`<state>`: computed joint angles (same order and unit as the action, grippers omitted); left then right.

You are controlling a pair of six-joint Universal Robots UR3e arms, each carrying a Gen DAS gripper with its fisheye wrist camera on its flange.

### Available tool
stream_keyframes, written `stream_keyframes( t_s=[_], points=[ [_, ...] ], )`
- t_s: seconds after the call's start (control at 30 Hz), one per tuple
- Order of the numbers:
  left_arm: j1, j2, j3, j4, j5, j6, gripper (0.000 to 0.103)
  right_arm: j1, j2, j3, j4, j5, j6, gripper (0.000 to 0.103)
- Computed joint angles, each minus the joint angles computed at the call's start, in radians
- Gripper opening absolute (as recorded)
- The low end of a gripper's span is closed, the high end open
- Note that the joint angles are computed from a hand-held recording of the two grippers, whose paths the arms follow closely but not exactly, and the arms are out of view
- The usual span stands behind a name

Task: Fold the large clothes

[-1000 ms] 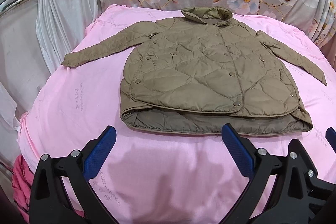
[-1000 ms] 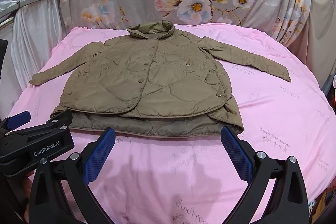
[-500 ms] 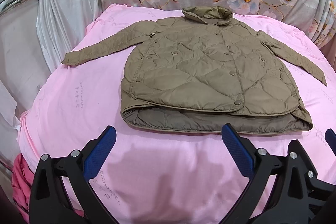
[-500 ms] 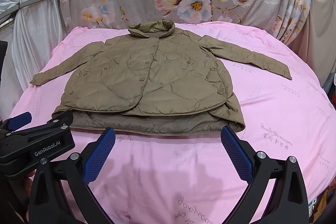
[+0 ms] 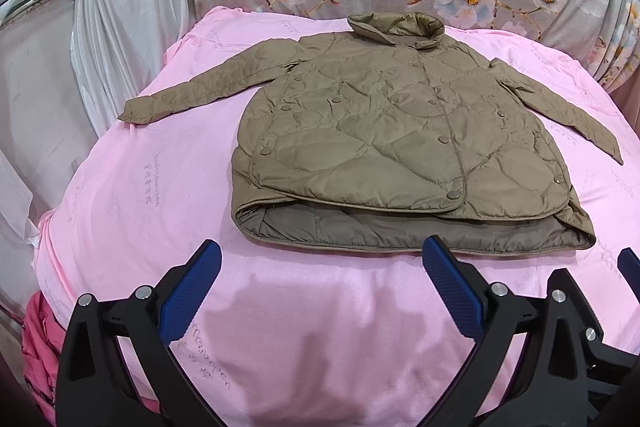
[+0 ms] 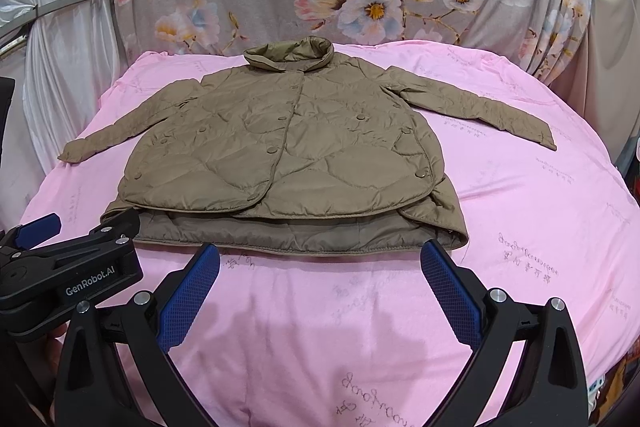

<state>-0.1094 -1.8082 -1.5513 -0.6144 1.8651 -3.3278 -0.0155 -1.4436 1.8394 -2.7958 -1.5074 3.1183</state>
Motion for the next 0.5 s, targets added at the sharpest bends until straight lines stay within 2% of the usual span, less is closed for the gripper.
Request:
stream_keyframes(
  t_s=[0.5],
  points=[
    [0.005,0.01,-0.036,0.021,-0.004,0.002,0.098,0.012,-0.001,0.024,-0.017,-0.007,0.011,0.098]
  ],
)
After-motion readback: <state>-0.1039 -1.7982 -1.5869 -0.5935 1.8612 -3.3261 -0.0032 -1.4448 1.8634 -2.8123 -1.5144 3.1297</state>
